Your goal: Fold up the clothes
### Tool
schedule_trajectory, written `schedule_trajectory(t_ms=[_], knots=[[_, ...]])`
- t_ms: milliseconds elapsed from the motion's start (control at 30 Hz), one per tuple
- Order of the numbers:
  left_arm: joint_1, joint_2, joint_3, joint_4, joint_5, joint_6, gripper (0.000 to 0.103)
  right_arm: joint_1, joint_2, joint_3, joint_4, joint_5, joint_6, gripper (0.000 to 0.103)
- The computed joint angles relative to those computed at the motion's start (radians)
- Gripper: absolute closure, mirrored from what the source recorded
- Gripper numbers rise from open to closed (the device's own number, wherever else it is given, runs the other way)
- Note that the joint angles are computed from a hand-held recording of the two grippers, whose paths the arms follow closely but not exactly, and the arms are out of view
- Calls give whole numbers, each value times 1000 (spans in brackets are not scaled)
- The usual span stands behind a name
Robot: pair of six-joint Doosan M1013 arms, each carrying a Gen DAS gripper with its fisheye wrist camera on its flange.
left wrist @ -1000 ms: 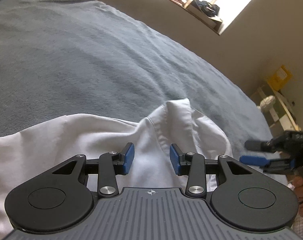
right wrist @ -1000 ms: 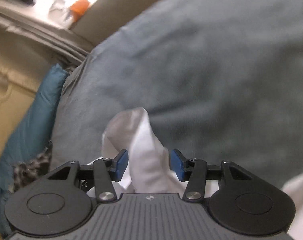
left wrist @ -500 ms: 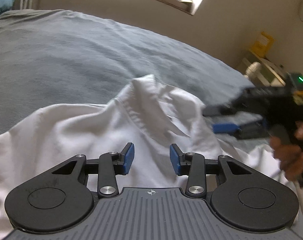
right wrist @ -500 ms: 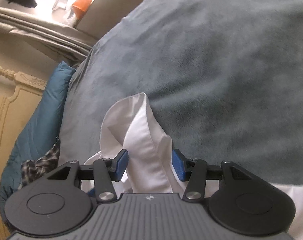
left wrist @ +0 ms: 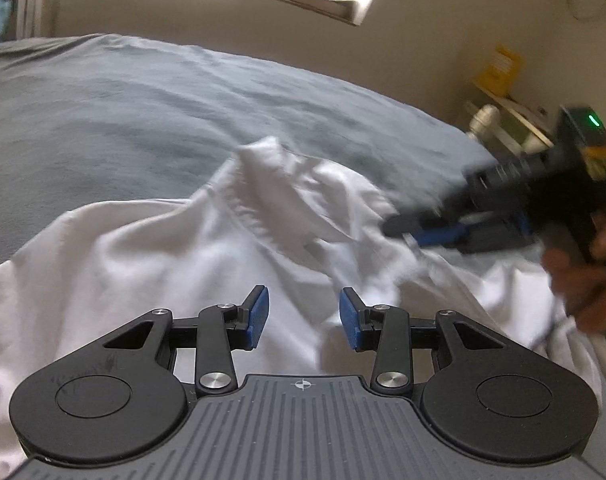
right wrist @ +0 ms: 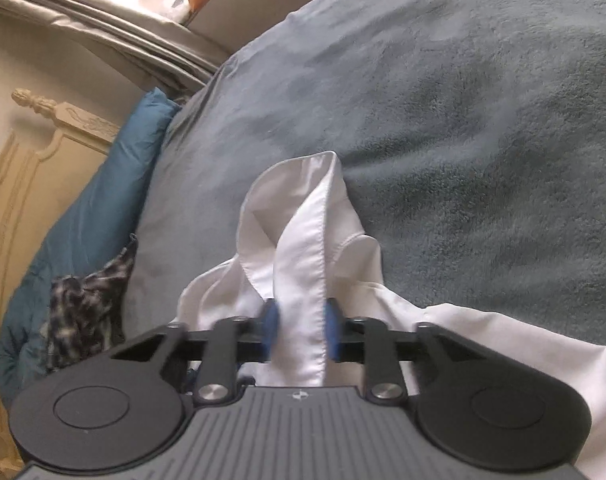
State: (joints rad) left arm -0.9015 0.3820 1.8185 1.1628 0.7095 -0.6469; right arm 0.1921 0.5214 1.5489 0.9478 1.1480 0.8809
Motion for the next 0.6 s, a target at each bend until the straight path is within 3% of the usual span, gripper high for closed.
schedule_trajectory(t_ms=[33,100,267,533,600], knots=[[3,3,-5,-16,20,2,64,-2,-2,5,8,-9,-4,98],[12,10,-15,-40,59,11,64,-8,-8,21,45,-31,-26,100],[54,30,-57,-102,110,112,64,-27,-9,39,147,-30,-44,100],[107,101,-166,-240,164,345,64,-32,9,32,183,10,2,100],[110,120,-190,-263,190,386,60,-27,12,29,184,10,33,100]])
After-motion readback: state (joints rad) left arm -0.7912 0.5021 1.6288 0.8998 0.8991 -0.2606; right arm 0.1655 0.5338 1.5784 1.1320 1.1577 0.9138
